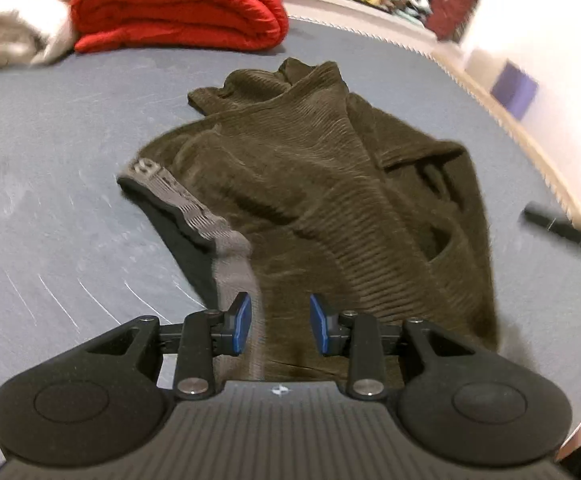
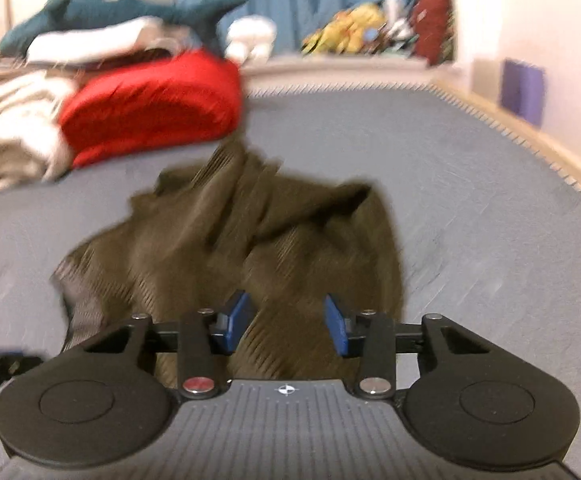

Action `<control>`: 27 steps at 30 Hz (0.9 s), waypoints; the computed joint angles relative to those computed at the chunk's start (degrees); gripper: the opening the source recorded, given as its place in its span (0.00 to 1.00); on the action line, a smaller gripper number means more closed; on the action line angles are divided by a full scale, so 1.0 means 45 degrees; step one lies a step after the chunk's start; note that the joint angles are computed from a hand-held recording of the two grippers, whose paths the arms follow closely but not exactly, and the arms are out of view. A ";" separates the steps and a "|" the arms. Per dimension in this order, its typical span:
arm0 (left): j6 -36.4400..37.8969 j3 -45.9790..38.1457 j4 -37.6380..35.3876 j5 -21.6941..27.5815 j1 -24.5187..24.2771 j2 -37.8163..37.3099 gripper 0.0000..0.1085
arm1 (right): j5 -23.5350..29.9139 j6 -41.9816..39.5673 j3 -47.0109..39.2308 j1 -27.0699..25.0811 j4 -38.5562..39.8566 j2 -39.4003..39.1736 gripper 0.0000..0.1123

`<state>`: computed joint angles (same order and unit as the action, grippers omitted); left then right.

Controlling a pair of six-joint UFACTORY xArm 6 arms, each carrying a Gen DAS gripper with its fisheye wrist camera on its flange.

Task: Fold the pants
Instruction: 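Grasp the grey striped waistband with the left gripper while the right gripper grasps the pants fabric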

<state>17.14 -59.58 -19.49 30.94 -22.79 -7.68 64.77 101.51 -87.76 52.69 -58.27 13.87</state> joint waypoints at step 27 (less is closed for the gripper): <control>0.2129 -0.0566 -0.0908 -0.2352 -0.0168 0.3035 0.30 | -0.3689 0.1232 0.3374 -0.2508 0.1205 -0.2423 0.51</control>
<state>26.72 -62.13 -23.58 20.35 -23.55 5.98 48.17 107.05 -72.58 41.40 -52.85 2.96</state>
